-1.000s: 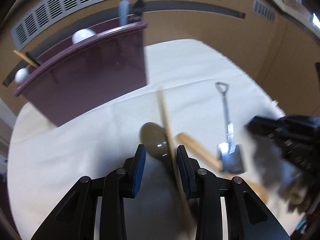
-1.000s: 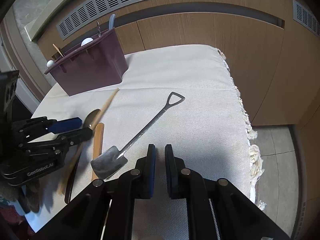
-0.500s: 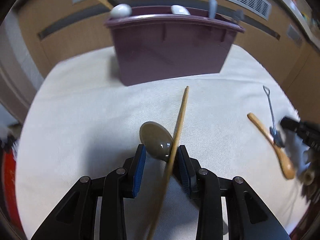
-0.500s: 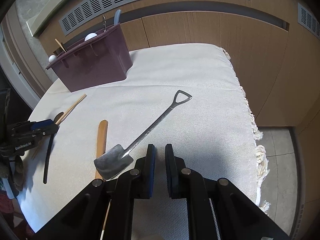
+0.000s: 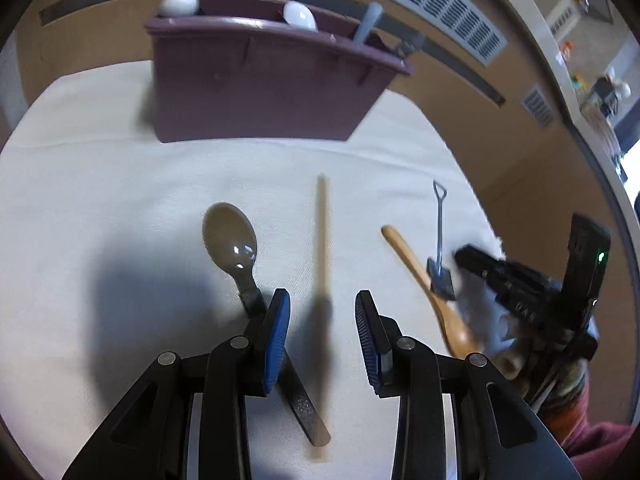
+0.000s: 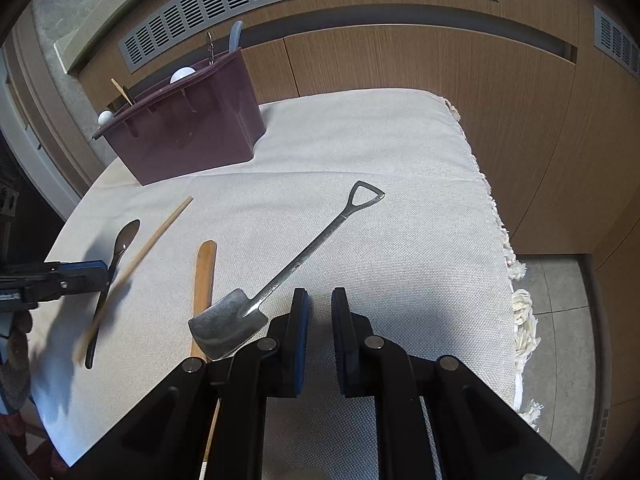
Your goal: Organize utensils
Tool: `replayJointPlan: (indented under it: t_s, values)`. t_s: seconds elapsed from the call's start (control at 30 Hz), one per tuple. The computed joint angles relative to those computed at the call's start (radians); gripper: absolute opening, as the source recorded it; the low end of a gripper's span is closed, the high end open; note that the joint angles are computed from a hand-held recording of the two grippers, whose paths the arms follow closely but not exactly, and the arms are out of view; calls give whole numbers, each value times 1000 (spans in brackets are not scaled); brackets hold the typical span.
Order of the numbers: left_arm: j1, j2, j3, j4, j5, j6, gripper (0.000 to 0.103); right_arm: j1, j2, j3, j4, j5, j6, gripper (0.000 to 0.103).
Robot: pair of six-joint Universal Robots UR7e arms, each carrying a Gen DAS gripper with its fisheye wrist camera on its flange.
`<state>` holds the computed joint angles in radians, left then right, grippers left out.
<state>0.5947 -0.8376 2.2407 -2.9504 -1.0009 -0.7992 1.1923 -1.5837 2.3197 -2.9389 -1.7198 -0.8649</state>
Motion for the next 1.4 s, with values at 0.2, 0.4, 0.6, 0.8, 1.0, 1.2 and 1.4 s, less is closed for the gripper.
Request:
replayJointPlan:
  t_s: [0.2, 0.4, 0.6, 0.8, 1.0, 1.2, 1.4]
  values:
    - [26, -13, -52, 197, 173, -166, 35, 0, 2, 1, -9, -3, -6, 12]
    - [21, 87, -152, 357, 286, -110, 35, 7, 7, 10, -36, -14, -13, 12]
    - [22, 52, -127, 427, 335, -99, 45, -13, -15, -13, 65, 29, 45, 25]
    - [53, 9, -90, 348, 277, -36, 47, -16, -26, -44, 177, 45, 107, 31]
    - [41, 6, -81, 355, 269, -63, 47, 71, -41, 40, 18, -3, 45, 30]
    - [25, -24, -21, 287, 253, -87, 47, 169, 19, 60, 116, -52, 123, 27]
    - [35, -101, 65, 154, 158, -128, 47, 255, 196, 87, -180, -204, 73, 20]
